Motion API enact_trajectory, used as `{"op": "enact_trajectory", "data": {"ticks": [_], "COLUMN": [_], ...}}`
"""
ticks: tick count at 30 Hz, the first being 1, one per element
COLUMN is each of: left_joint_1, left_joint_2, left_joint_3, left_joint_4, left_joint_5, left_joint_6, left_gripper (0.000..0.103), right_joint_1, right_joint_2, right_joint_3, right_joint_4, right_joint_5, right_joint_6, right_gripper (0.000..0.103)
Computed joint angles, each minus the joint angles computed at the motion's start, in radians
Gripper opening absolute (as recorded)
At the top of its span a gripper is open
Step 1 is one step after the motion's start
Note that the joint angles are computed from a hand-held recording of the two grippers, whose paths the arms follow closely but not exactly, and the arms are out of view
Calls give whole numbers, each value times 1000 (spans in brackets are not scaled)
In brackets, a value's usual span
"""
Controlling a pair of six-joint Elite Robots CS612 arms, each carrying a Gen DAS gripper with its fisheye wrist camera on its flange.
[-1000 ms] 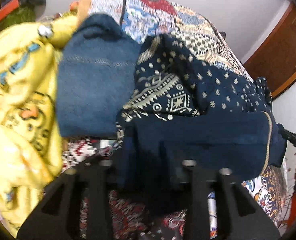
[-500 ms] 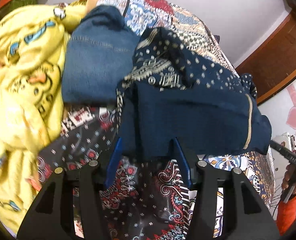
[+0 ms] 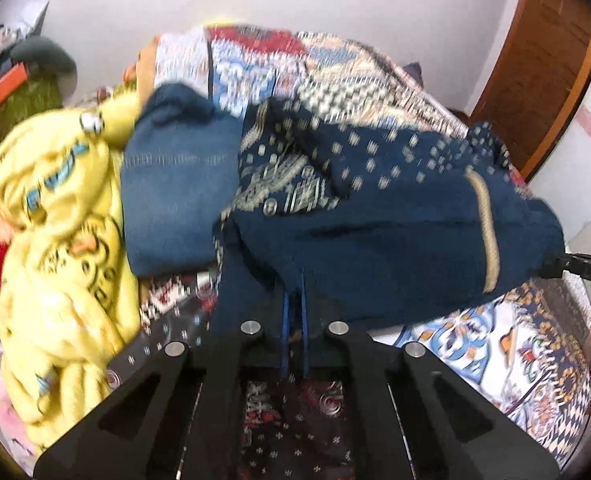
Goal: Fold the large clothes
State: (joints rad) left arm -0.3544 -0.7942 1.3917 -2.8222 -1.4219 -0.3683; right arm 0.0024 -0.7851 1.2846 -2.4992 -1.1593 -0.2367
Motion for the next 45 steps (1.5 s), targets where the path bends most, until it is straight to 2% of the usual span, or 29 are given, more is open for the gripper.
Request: {"op": "enact_trajectory", "data": {"ticks": [4,7,11,13,15,21,26,29,30,34,39,40,42,43,45], "left_joint_1": [3,7,16,27,36,64,75,85,87,84,76,76,74,71,66], "left_joint_2": [-4,5,33,53,79,195,287,333,345,355,313,303,278,263,240], "left_joint_3": [-11,-46,-122,-167,-222,-423,-550,-611,-627,-639,-598,-588,-562,-539,-507], "left_joint_4": [-61,-72,-81,-96,-91,65,207,287,312,347,305,289,258,225,189], "left_joint_5": [5,-1,2,-14,3,22,46,41,39,59,102,106,122,133,137], "left_joint_6": [16,26,38,19,2,-56,-67,-100,-103,-68,-21,-18,-21,-18,7], "left_gripper": [3,3,3,3,3,3,3,3,3,3,9,12,43,48,49], "right_joint_1": [-3,-1,16,22,22,27,37,32,34,36,43,44,46,47,52], "right_joint_2": [-8,2,45,76,114,256,354,400,407,377,294,281,249,228,203], "right_joint_3": [-8,-49,-150,-214,-287,-534,-690,-765,-773,-705,-560,-537,-486,-452,-416], "right_joint_4": [-65,-107,-136,-128,-101,66,154,214,216,151,13,-11,-53,-76,-88], "right_joint_5": [31,41,-2,-11,-14,-29,-123,-146,-175,-224,-228,-217,-186,-162,-121], "right_joint_6": [4,18,26,52,84,129,139,172,172,113,11,-4,-32,-44,-62], "right_gripper": [8,8,8,8,8,5,5,5,5,6,6,6,6,6,6]}}
